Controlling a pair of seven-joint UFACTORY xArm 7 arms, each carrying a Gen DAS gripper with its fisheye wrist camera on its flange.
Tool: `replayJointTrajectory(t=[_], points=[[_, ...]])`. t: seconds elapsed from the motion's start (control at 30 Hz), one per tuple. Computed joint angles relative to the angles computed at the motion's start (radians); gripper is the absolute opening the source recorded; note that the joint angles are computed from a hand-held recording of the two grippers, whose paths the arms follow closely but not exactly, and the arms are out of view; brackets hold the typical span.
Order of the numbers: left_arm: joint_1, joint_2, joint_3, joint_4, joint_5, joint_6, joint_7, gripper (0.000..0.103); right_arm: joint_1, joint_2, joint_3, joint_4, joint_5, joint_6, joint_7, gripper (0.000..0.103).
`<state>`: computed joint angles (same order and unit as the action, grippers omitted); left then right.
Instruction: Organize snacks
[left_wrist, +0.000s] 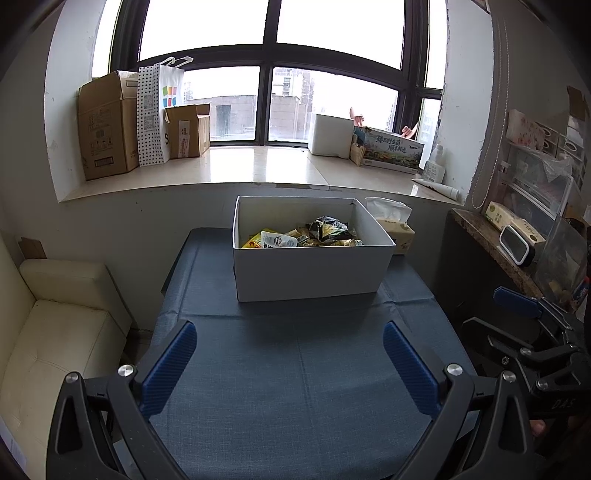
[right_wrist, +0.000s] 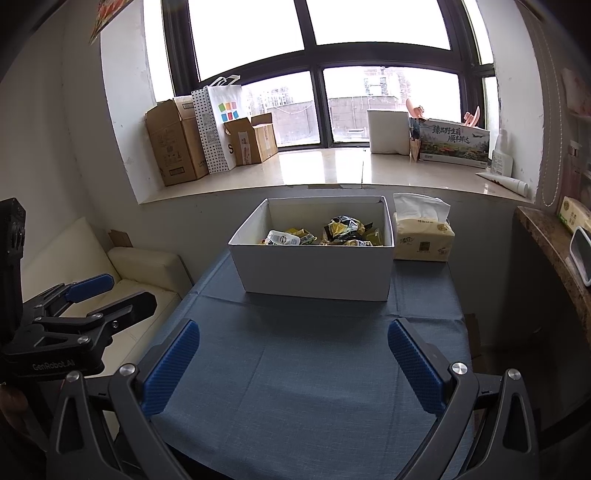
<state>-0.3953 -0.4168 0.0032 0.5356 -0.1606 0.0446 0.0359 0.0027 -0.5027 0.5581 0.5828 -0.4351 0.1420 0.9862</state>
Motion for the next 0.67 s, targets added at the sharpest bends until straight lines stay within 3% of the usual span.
replayJointTrajectory(t=[0.67], points=[[-0.027,-0.003,0.02,-0.007,-0.004,-0.01,0.015,0.103,0.004,0.006,-0.005,-0.006,0.002,-0.008,-0.004,0.103]])
